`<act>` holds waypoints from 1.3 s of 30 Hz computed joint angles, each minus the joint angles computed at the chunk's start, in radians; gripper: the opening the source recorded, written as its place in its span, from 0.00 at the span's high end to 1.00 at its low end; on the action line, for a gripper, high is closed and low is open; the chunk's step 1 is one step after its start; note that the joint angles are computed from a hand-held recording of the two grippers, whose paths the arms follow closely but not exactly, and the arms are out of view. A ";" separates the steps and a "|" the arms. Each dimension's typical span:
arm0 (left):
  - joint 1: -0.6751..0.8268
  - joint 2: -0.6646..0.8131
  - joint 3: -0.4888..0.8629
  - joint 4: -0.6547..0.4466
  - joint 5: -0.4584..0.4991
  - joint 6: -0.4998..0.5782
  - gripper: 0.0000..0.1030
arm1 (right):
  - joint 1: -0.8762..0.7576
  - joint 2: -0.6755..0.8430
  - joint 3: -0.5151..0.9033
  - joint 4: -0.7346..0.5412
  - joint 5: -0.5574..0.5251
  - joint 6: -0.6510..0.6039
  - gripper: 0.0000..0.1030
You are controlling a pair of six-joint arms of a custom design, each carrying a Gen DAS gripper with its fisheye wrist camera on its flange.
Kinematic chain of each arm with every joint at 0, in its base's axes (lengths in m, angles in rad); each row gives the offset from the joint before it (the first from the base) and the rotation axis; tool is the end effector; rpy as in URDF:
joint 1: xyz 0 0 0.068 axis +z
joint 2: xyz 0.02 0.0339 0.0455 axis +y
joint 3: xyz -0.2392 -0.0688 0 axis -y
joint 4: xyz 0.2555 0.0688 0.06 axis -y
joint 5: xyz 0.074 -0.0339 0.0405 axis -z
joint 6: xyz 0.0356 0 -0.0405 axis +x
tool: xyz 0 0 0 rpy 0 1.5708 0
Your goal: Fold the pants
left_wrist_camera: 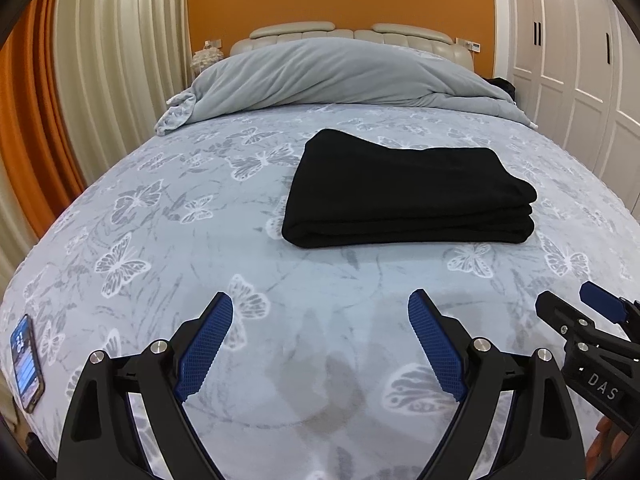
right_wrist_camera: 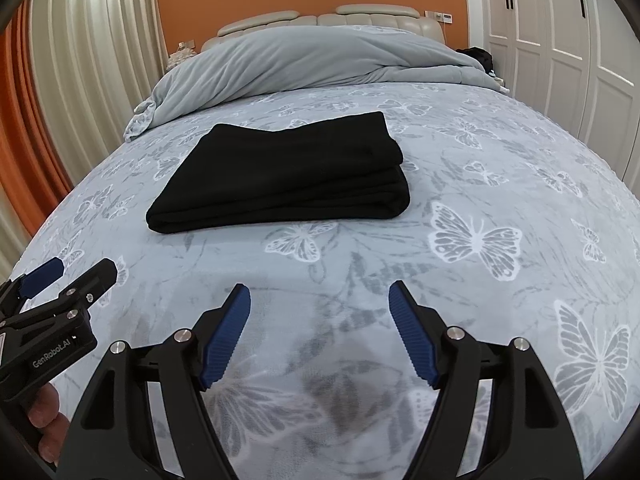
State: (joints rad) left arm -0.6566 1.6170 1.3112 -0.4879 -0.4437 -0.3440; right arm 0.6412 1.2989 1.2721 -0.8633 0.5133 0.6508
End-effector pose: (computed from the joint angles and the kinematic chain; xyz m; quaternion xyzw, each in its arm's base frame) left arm 0.3002 -0.2120 0.2571 0.0582 0.9048 0.0014 0.4219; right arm 0.2339 0.1528 0.3154 0.0891 0.9113 0.0033 0.4019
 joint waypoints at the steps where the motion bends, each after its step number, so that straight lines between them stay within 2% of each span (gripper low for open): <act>1: -0.004 -0.002 -0.002 0.004 -0.011 0.002 0.15 | 0.001 0.000 0.000 0.000 0.002 0.001 0.32; 35: -0.027 -0.011 -0.011 0.041 -0.068 0.024 0.16 | 0.011 0.011 0.014 -0.005 0.010 0.001 0.32; 39: -0.016 -0.004 0.003 0.019 -0.036 0.009 0.15 | 0.010 0.010 0.013 -0.004 0.008 -0.001 0.32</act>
